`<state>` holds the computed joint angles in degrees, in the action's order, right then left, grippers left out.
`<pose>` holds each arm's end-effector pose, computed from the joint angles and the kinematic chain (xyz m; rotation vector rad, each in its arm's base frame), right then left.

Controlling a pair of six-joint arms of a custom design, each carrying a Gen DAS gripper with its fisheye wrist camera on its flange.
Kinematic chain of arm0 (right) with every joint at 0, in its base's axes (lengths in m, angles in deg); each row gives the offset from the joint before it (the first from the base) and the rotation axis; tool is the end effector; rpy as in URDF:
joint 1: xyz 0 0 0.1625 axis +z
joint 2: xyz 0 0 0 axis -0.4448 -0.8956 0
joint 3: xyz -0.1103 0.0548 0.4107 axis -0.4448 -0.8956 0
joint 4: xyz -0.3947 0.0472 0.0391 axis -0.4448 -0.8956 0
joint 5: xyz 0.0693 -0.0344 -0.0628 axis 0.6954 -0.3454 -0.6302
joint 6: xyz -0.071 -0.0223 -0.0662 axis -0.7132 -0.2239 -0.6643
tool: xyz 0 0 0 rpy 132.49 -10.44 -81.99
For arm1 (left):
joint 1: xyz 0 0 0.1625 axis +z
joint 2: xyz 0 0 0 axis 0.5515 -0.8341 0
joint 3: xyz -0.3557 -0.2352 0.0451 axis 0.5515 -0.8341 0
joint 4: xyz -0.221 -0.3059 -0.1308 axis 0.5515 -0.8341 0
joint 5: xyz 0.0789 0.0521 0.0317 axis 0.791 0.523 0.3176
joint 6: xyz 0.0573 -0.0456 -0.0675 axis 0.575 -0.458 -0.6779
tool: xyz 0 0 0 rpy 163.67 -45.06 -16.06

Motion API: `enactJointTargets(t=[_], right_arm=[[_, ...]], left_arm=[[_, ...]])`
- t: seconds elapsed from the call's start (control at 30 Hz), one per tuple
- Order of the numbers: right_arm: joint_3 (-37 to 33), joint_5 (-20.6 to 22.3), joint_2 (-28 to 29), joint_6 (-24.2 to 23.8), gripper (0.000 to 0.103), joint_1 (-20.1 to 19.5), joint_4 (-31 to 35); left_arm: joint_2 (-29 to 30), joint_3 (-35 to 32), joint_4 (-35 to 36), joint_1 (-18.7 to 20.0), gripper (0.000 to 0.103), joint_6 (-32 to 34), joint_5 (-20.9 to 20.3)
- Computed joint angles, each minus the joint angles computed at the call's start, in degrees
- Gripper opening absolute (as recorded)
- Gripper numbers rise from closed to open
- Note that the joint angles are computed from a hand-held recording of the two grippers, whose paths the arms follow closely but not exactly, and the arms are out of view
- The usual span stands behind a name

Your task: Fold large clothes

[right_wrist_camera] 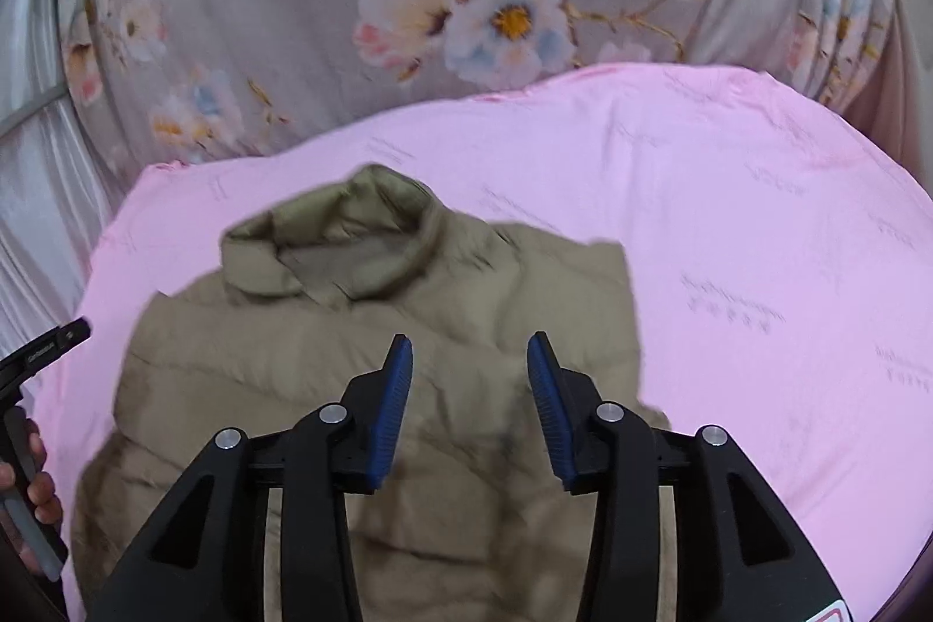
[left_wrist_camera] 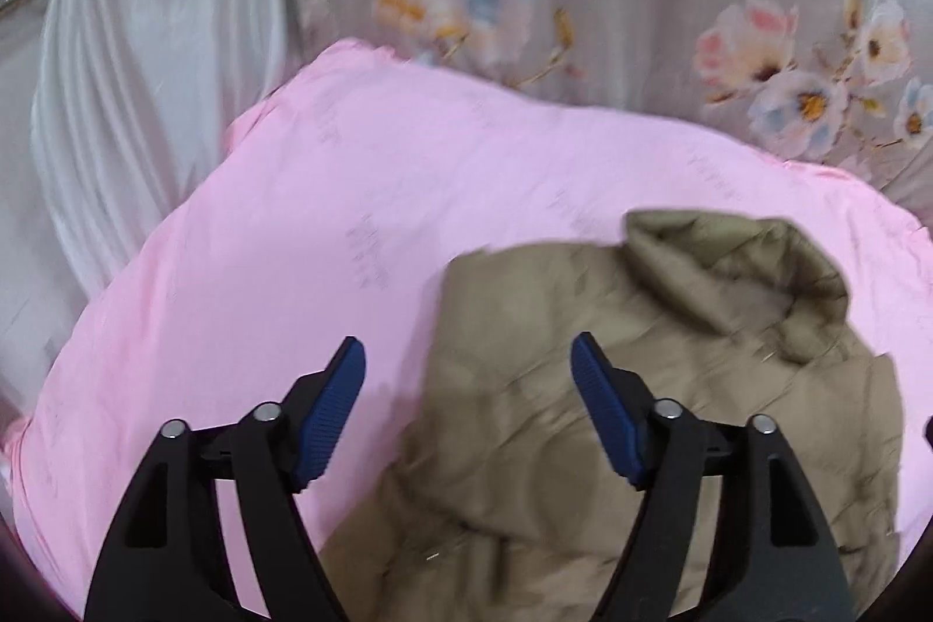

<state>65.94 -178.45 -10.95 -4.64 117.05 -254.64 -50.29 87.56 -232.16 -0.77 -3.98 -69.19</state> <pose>0.0887 -0.4146 0.3451 0.1346 -2.2447 1.1123 -0.3301 -0.4789 0.1554 0.2703 2.1356 -1.0568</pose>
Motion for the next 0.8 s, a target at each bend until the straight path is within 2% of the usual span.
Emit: enactJointTargets(t=[0.07,0.13,0.23,0.3,0.33,0.4,0.8], right_arm=[[-2.23,-1.79,3.69,-1.09,0.045,1.77,-0.91],[-3.8,-3.23,7.14,-1.68,0.045,2.17,-0.59],[-4.49,-5.33,12.13,-2.31,0.045,0.66,-0.36],[-3.01,-4.55,14.13,-4.47,0.046,-0.95,-4.47],[-2.33,-3.89,14.69,-5.42,0.046,-1.37,-6.73],[-2.12,-4.12,15.18,-5.73,0.047,-1.38,-7.84],[-2.16,-4.69,16.54,-6.78,0.049,-1.75,-10.08]], left_arm=[[4.14,-3.85,-1.26,0.32,0.076,3.6,0.17],[7.62,-6.78,0.41,1.3,0.076,3.95,-0.8],[12.05,-8.9,1.97,3.76,0.076,4.07,-3.74],[14.2,-7.29,-2.44,5.11,0.078,5.25,-4.39],[14.82,-5.74,-6.81,5.24,0.08,6.72,-3.71],[15.18,-4.72,-9.17,5.19,0.084,7.02,-2.63],[15.23,-5.0,-6.86,5.24,0.089,5.4,-1.79]])
